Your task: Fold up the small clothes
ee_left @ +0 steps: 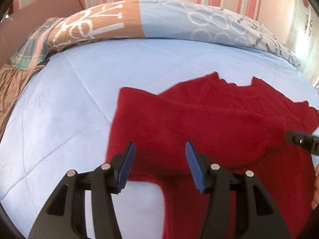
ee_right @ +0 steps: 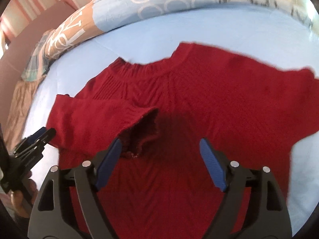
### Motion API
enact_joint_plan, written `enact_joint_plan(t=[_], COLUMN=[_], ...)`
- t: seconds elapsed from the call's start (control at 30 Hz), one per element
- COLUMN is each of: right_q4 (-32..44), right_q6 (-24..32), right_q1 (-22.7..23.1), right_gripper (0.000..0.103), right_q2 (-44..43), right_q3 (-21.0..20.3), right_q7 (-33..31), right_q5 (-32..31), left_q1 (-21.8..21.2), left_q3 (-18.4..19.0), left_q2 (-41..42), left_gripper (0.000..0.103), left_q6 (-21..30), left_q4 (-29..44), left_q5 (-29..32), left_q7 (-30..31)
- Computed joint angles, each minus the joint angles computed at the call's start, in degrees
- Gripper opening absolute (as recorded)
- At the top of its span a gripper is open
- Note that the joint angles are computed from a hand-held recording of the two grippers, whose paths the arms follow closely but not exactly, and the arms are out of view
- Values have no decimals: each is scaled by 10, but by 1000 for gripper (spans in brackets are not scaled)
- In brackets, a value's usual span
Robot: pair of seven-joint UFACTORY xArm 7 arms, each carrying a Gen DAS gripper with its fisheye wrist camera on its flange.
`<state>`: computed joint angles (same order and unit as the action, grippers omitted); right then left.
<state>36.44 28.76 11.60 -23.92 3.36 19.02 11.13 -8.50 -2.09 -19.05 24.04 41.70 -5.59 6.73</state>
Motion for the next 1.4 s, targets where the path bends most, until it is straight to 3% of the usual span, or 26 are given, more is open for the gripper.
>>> enact_joint_plan(t=[0.07, 0.17, 0.27, 0.43, 0.53, 0.6, 0.63, 0.67, 0.77, 0.93, 1.07, 1.27, 1.4], right_q4=[1, -14, -19, -14, -1, 7, 9, 16, 21, 14, -11, -31, -52], right_q6=[-5, -15, -5, 4, -2, -12, -18, -17, -20, -29, -56, -8, -18], right_q1=[10, -24, -1, 16, 32, 25, 24, 22, 15, -44, -142, -150, -152], right_gripper=[80, 80, 80, 80, 60, 49, 32, 24, 15, 13, 13, 13, 13], right_q2=[4, -26, -31, -11, 23, 39, 44, 52, 55, 4, -49, -38, -63], right_q3=[-9, 12, -16, -22, -25, -11, -8, -7, -6, 25, 50, 11, 13], right_q7=[-12, 31, 17, -7, -30, -28, -31, -33, -50, -21, 34, 23, 40], right_q5=[19, -20, 13, 36, 65, 52, 49, 45, 32, -81, -203, -205, -202], left_q1=[3, 10, 14, 18, 22, 23, 24, 25, 27, 26, 19, 0, 1], left_q3=[6, 9, 12, 9, 5, 6, 7, 7, 9, 13, 15, -7, -33], left_q2=[5, 10, 20, 29, 30, 29, 28, 28, 25, 14, 9, 47, 86], left_gripper=[53, 53, 53, 54, 54, 54, 54, 54, 54, 60, 62, 62, 61], left_q6=[3, 6, 9, 4, 3, 6, 9, 12, 24, 27, 27, 27, 33], left_q4=[6, 10, 14, 16, 13, 14, 15, 17, 24, 31, 38, 50, 63], left_q5=[-6, -3, -5, -2, 9, 11, 13, 13, 14, 9, -7, -8, 47], left_q7=[-2, -4, 1, 3, 2, 3, 4, 3, 8, 15, 22, 25, -10])
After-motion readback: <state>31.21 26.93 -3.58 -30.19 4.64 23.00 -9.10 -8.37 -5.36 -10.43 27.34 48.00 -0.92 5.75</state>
